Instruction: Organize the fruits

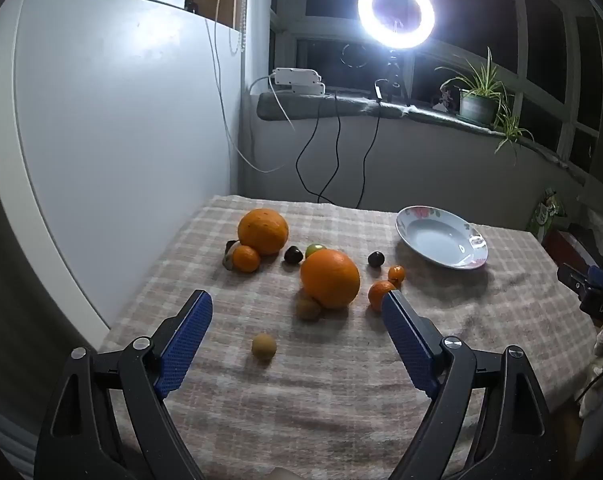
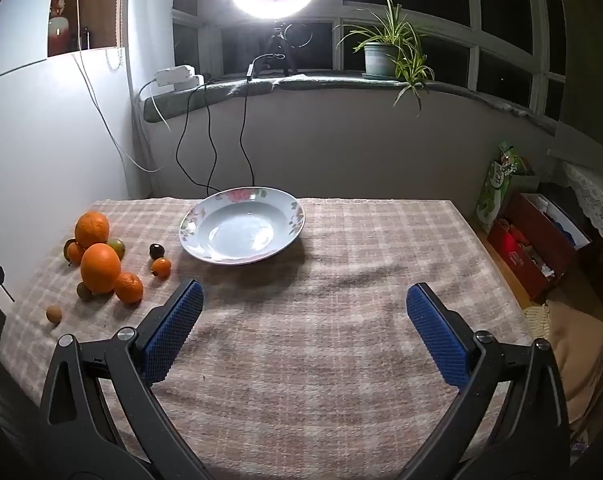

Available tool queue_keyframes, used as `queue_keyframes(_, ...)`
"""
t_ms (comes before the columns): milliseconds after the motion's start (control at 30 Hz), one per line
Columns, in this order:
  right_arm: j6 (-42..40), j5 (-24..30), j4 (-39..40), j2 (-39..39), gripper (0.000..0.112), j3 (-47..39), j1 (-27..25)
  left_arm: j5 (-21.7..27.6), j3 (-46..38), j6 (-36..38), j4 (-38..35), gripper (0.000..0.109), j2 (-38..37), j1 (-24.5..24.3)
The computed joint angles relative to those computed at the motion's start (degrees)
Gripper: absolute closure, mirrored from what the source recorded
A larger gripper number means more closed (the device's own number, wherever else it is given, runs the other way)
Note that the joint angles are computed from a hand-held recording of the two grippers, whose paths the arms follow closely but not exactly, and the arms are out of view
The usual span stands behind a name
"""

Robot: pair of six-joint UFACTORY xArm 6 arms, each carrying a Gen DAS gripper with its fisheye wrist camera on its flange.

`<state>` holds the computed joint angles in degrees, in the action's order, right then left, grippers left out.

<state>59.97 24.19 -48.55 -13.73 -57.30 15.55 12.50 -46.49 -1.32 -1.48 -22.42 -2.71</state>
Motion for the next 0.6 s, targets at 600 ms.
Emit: queue_keyframes(600, -1.78, 0.41, 0.54, 0.49, 0.009, -0.39, 0.27, -0.96, 0.29, 0.81, -1.19, 0.022, -0.20, 0.26)
